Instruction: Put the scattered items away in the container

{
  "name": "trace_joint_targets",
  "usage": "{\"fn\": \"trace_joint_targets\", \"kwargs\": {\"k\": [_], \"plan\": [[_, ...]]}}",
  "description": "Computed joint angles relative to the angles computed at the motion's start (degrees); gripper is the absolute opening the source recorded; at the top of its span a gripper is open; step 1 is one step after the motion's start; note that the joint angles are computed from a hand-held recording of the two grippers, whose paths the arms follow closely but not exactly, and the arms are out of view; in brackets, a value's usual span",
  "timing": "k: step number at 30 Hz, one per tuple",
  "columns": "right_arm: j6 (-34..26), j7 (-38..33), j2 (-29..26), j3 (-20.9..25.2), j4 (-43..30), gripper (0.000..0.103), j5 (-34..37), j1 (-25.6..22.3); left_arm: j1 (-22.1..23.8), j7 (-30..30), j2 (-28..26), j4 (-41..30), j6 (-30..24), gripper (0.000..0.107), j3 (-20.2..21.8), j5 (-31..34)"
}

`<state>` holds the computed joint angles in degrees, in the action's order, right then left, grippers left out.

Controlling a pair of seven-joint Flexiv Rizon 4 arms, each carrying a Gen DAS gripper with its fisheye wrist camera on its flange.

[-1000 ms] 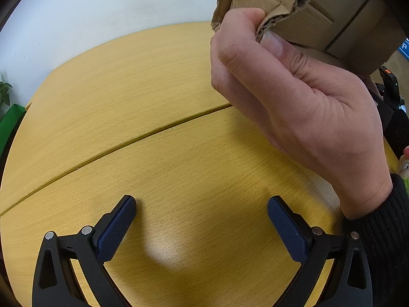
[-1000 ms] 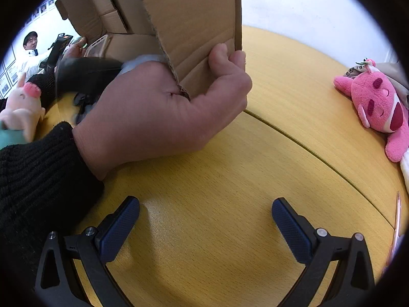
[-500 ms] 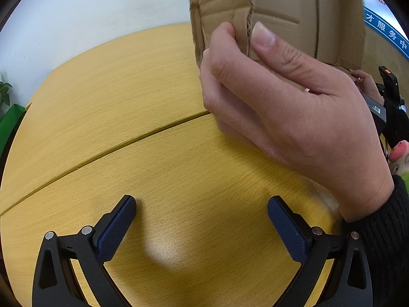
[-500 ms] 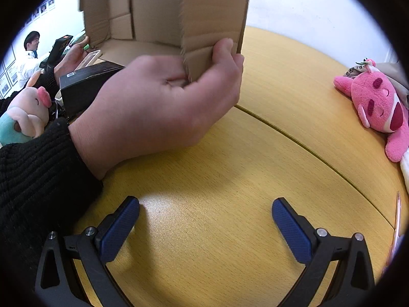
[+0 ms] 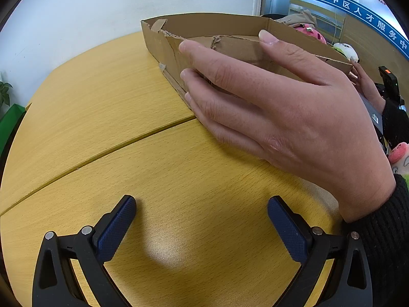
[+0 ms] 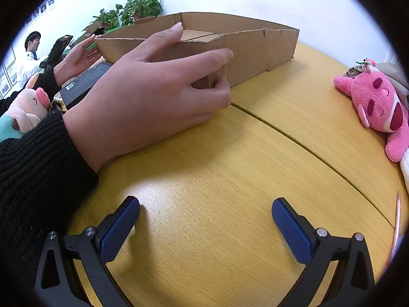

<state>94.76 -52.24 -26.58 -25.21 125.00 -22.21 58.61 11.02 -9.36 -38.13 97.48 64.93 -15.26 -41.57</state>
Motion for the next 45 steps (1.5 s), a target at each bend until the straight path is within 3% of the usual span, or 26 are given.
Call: {"fn": "trace_joint_targets", "kwargs": {"k": [35, 39, 42, 45], "plan": [[0.0, 0.0, 0.0, 0.2, -0.1, 0.103, 0.0, -0.2, -0.2, -0.1, 0.0, -0.2, -0.1, 0.103, 0.1, 0.1], [-3.2, 6.0, -2.2, -4.5, -2.9, 0.103, 0.8, 4.2, -1.0, -1.9, -0.1, -0.2, 1.1, 0.103, 0.6, 0.0], [-9.1, 17.7, -4.8, -12.6, -5.2, 0.103, 1.5, 12.1, -4.1, -9.9, -0.3, 0.4, 6.9, 0.103, 2.2, 0.0], [-14.8, 26.0, -6.6, -15.5, -7.8, 0.103, 1.2, 15.2, -6.0, -17.0, -0.1, 1.6, 11.5, 0.103, 3.0, 1.6]]}}
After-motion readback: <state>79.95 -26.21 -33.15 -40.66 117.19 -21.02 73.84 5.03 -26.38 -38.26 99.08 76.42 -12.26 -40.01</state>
